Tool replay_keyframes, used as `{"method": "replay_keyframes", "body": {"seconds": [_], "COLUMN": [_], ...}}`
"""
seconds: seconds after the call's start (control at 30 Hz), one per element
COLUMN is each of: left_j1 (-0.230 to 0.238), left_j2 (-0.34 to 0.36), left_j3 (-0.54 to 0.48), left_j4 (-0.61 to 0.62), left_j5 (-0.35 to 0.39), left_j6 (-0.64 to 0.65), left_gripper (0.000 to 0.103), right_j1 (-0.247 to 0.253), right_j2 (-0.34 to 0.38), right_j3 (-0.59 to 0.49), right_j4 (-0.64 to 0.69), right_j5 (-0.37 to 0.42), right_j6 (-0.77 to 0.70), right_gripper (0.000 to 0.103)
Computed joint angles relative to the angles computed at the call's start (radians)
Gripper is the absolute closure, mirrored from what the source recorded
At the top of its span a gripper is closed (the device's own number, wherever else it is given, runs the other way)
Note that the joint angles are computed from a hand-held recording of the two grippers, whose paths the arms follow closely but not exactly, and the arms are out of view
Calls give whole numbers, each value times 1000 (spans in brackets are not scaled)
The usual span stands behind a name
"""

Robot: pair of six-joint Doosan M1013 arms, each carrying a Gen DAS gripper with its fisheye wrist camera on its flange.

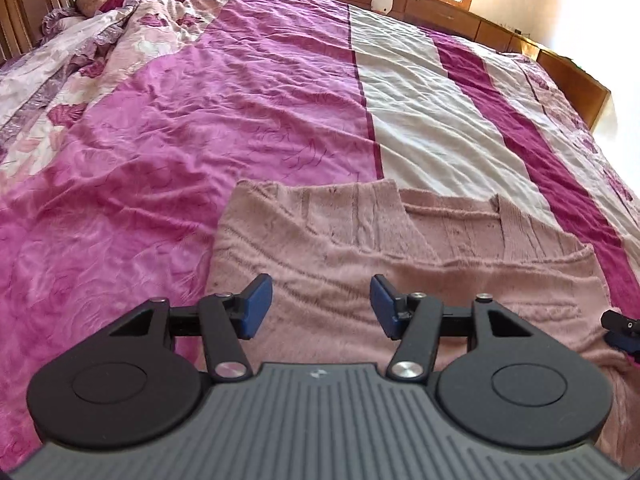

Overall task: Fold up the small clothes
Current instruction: 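Release the folded side with the right gripper and withdraw it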

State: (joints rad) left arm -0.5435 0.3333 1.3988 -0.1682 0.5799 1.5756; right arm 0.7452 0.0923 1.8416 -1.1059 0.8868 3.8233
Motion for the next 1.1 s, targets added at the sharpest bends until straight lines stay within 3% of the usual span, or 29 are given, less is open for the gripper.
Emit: {"method": "replay_keyframes", "body": {"seconds": [0.13,0.17,0.2,0.23,0.3,0.37,0.47,0.63,0.73,0.87,0.97,1.1], "left_j1": [-5,-5,-7,-9,-11,-12,-13,-17,-13,-12,-9,-8], "left_j2": [35,45,55,63,75,82,89,85,75,41,11,-14], "left_j3": [-29,-37,-48,-55,-65,-73,-80,-69,-66,-38,-7,25], "left_j4": [36,41,59,81,110,127,144,162,130,126,91,46], "left_j5": [10,17,27,32,35,39,42,27,40,33,28,28], "left_j6": [-30,-38,-57,-79,-100,-116,-129,-126,-100,-79,-42,18], "left_gripper": [52,52,52,52,52,52,52,52,51,50,50,49], "right_j1": [-16,-20,-22,-26,-16,15,43,3,17,47,75,70], "right_j2": [5,7,9,10,2,0,-8,-19,-30,-22,-14,-18], "right_j3": [3,2,-1,-7,0,-8,-6,21,39,0,-20,-10], "right_j4": [-19,-23,-20,-11,-79,-148,-166,45,14,30,-17,-91], "right_j5": [-14,-16,-11,-4,10,87,144,34,28,138,217,156], "right_j6": [72,82,74,58,103,97,70,-66,-36,-133,-165,-142], "right_gripper": [49,57,81,90,90,90,90,89,88,62,60,60]}}
